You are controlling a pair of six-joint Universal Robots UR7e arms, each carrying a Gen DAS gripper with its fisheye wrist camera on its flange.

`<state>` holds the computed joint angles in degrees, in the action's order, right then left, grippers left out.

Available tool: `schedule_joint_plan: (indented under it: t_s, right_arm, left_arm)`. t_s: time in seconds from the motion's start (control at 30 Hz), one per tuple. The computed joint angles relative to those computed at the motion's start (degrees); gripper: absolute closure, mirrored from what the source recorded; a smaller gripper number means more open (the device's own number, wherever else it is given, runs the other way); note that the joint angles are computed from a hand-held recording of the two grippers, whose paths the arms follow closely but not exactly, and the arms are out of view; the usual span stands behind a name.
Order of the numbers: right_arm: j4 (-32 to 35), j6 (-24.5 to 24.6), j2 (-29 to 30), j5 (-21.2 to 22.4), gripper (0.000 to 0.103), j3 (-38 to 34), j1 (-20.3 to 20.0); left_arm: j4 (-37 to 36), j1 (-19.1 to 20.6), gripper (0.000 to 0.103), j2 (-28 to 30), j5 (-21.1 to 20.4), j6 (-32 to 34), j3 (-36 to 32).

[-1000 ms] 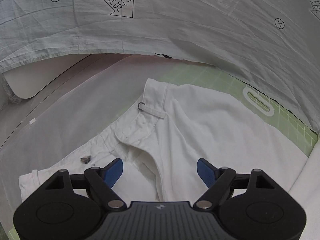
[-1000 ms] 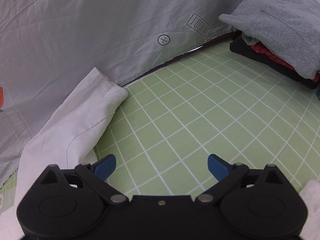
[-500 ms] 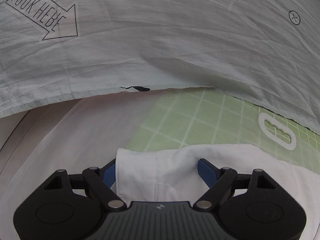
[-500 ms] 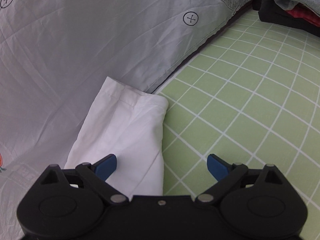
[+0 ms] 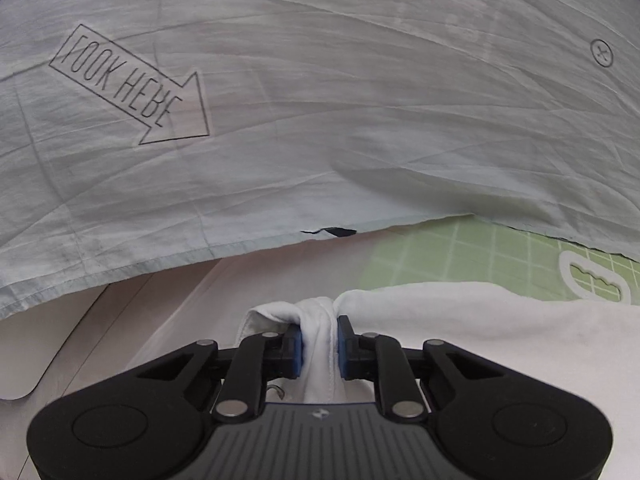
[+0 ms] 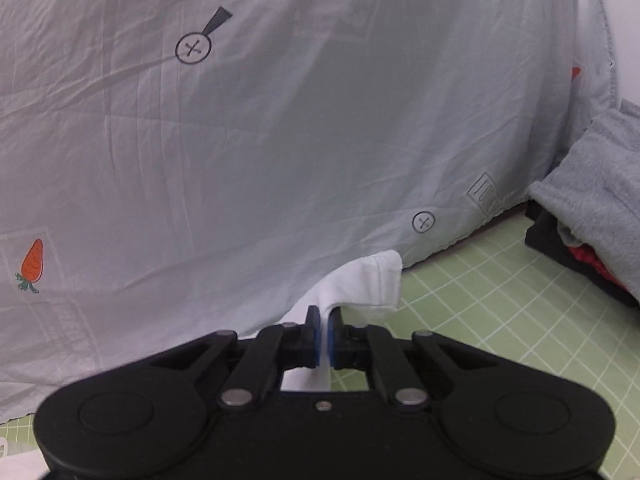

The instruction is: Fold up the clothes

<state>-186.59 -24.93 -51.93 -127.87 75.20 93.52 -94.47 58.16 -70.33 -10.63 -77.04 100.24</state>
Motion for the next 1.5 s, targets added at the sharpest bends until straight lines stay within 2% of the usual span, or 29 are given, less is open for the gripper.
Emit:
schedule_joint_plan:
  t_s: [0.07, 0.1, 0.13, 0.17, 0.2, 0.23, 0.27, 0.3, 0.33, 0.37, 0.43, 0.5, 0.67, 0.83, 1.0, 1.1, 1.33, 1.5]
  right_arm:
    - [1.3, -0.2, -1.0, -1.8, 0.099, 0.8, 0.0]
    - [2.8, -0.1, -1.4, -2.8, 0.097, 1.1, -0.1]
    - [4.5, -0.1, -1.6, -4.3, 0.092, 1.2, -0.2]
    - [6.1, 0.0, -1.3, -6.4, 0.085, 0.9, -0.1]
    - [6.3, 0.6, -1.4, -7.7, 0.061, 1.2, -0.1]
    - [4.4, 1.1, -2.0, -7.8, 0.046, 2.6, -0.2]
    - [1.8, 1.2, -2.7, -7.1, 0.041, 4.3, -0.4]
    - [0.1, 1.5, -3.6, -6.9, 0.034, 5.9, -0.6]
    - [-0.7, 2.0, -4.4, -7.4, 0.031, 7.4, -0.7]
    - [-1.5, 2.4, -5.3, -7.8, 0.030, 8.8, -0.8]
    - [-1.2, 4.6, -7.5, -8.1, 0.029, 11.7, -1.5]
    - [1.3, 8.0, -9.4, -7.8, 0.029, 13.8, -2.9]
    - [5.1, 14.2, -11.3, -7.6, 0.025, 16.8, -5.5]
    - [4.5, 12.8, -10.3, -8.5, 0.010, 17.8, -6.6]
    - [5.1, 11.1, -10.5, -5.2, 0.007, 18.7, -7.9]
    - [5.1, 11.0, -10.3, -3.9, 0.005, 18.4, -8.7]
    - [3.9, 11.2, -7.5, -2.3, 0.005, 13.6, -10.3]
    - [2.1, 10.0, -4.8, 1.4, 0.005, 9.5, -10.0]
  left_arm:
    - [4.8, 0.6, 0.084, -1.4, -0.6, -7.6, -0.8]
    - [3.6, 1.0, 0.082, -1.8, -2.1, -7.8, -0.7]
    - [0.0, 1.5, 0.076, -2.0, -3.3, -5.6, 0.0]
    - [-1.9, 1.8, 0.073, -2.1, -4.4, -3.6, 0.3]
    - [-1.5, 1.6, 0.072, -2.1, -4.7, -3.9, 0.3]
    - [1.4, 0.9, 0.067, -2.2, -4.5, -6.4, 0.1]
    - [6.5, 0.1, 0.055, -2.4, -4.2, -10.9, -0.6]
    - [11.8, -0.7, 0.049, -2.6, -3.9, -15.6, -1.3]
    - [16.5, -1.6, 0.036, -2.8, -3.7, -20.0, -1.9]
    - [19.5, -2.6, 0.030, -3.2, -3.6, -23.3, -2.0]
    - [22.6, -4.8, 0.026, -3.8, -4.1, -27.7, -1.7]
    - [20.5, -7.1, 0.021, -3.9, -5.9, -26.8, -0.8]
    - [6.0, -11.5, 0.011, -0.6, -11.9, -15.4, 1.3]
    - [-2.4, -12.9, 0.010, 6.9, -20.3, -9.4, -1.3]
    - [-11.1, -12.8, 0.009, 12.4, -26.0, -4.6, -2.8]
    - [-3.9, -12.2, 0.009, 16.5, -26.2, -6.1, -7.8]
    - [-0.5, -10.9, 0.004, 18.9, -26.3, -9.5, -11.5]
    - [0.2, -11.2, 0.000, 19.5, -25.8, -9.1, -11.6]
